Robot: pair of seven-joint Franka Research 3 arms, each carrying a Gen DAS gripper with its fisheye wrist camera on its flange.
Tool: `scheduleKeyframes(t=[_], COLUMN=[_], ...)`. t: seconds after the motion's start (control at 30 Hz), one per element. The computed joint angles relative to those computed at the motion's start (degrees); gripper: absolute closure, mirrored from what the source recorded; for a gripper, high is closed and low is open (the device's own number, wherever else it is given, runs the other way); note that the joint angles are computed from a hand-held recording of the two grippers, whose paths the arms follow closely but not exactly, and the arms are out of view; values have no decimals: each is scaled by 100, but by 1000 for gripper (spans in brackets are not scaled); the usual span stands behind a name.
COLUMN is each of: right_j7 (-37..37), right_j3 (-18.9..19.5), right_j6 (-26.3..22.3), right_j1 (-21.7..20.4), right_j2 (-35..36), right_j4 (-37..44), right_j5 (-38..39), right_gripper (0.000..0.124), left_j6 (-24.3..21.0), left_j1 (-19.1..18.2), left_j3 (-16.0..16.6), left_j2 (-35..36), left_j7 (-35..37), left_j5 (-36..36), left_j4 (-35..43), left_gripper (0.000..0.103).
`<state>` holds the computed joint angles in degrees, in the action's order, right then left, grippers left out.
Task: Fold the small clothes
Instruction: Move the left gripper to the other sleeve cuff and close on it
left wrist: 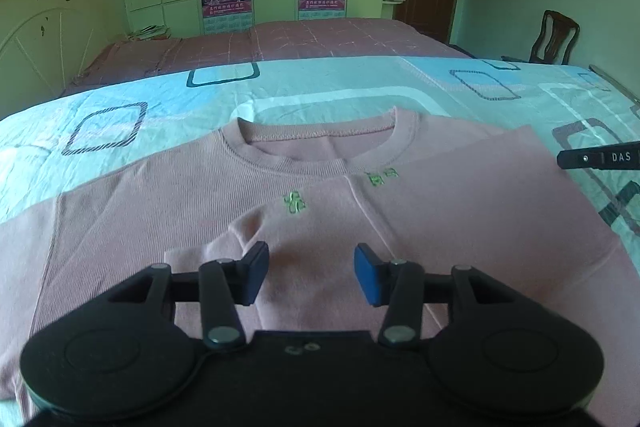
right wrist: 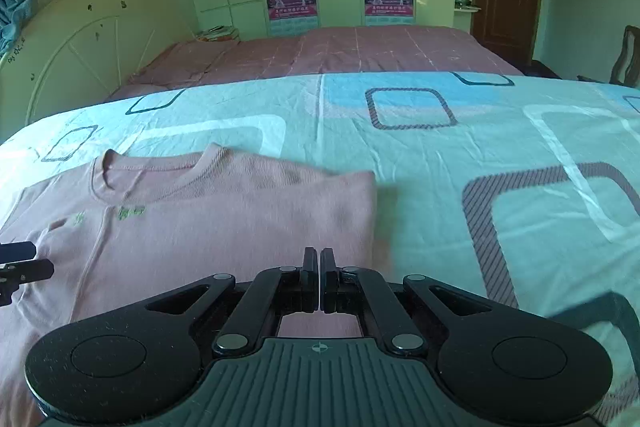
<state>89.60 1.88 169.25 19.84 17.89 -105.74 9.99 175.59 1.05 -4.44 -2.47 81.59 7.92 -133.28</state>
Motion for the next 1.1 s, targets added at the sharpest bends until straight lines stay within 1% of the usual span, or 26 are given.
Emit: scheduleKeyframes(t=[0.03, 0.07, 0.1, 0.13, 0.17, 0.2, 0.27, 0.37, 0.4, 0.43, 0.47, 0.5, 0.53, 0.57, 0.63, 0.67, 0.7, 0.73, 0.77, 0.8, 0.83, 0.9, 0.97, 1.0, 1.03, 1.1], right_j7=[35, 472, 788, 748, 669, 682, 620, 140, -162, -342, -666, -1056, -1093, -850, -534, -248, 14, 39, 305, 489, 386, 548, 1332, 1723, 2089, 2723], right_j3=[-106, -412, -538, -464, -375, -396, -347, -42, 177, 276, 436, 582, 528, 370, 226, 116, 31, 49, -94, -180, -99, -23, -123, -139, -113, 37], right_j6=[-126, -425, -679, -614, -789, -931, -996, -648, -489, -300, 15, 156, -22, -187, 185, 423, 657, 847, 909, 662, 269, 12, 296, 379, 342, 205], right_j1=[66, 268, 308, 211, 104, 106, 63, -155, -326, -383, -486, -564, -488, -343, -161, -43, 53, 66, 197, 276, 222, 122, 118, 87, 35, -99], right_j2=[271, 562, 851, 966, 1028, 1054, 884, 192, -125, -362, -633, -804, -875, -873, -1005, -1106, -1213, -1286, -1336, -1337, -1260, -1336, -1547, -1638, -1737, -1940], right_j4=[334, 724, 1061, 1198, 1360, 1470, 1349, 416, -21, -379, -833, -1128, -1256, -1297, -1573, -1718, -1871, -1995, -2088, -2054, -1948, -1893, -2076, -2142, -2180, -2265], right_j5=[5, -354, -585, -413, -375, -437, -490, -267, 39, 234, 559, 878, 796, 545, 347, 114, -103, -172, -618, -1010, -1024, -893, -1513, -1898, -2221, -2634], right_gripper=[124, 124, 124, 124, 124, 124, 124, 124, 115, 101, 56, 36, 36, 42, 47, 57, 60, 61, 61, 61, 61, 60, 60, 60, 60, 60], left_j6=[-217, -494, -450, -519, -571, -595, -404, -190, -145, -104, -199, -377, -236, -341, -779, -728, -582, -699, -947, -876, -814, -744, -487, -348, -250, -83], left_j1=[-22, -24, -17, -30, -39, -28, 1, 71, 44, -4, -45, 101, 446, 610, 495, 498, 490, 288, 140, 94, 91, 22, 365, 476, 478, 681], left_j3=[3, -17, -14, 12, 28, 11, -35, -133, -137, -129, -137, -308, -594, -766, -765, -751, -706, -543, -452, -385, -364, -269, -420, -392, -260, -18], left_j2=[164, 370, 441, 475, 479, 443, 234, -320, -526, -668, -745, -694, -715, -717, -762, -822, -864, -836, -749, -728, -752, -940, -1209, -1347, -1474, -1825], left_j7=[75, 191, 69, -260, -544, -648, -737, -1223, -1298, -1331, -1323, -1569, -2148, -2512, -2738, -3003, -3181, -2957, -2613, -2587, -2558, -2393, -2775, -2856, -2783, -2723], left_j5=[-111, -255, 3, 486, 853, 970, 982, 1262, 1192, 1098, 1043, 1332, 2022, 2491, 2570, 2705, 2775, 2483, 2128, 2175, 2190, 1984, 2393, 2458, 2367, 2232], left_j4=[201, 425, 473, 547, 595, 590, 368, -206, -436, -622, -745, -755, -810, -736, -534, -541, -593, -580, -513, -553, -589, -716, -927, -1063, -1204, -1541], left_gripper=[56, 56, 53, 51, 51, 53, 53, 53, 53, 52, 52, 51, 51, 51, 50, 49, 47, 46, 46, 46, 46, 46, 46, 46, 46, 46])
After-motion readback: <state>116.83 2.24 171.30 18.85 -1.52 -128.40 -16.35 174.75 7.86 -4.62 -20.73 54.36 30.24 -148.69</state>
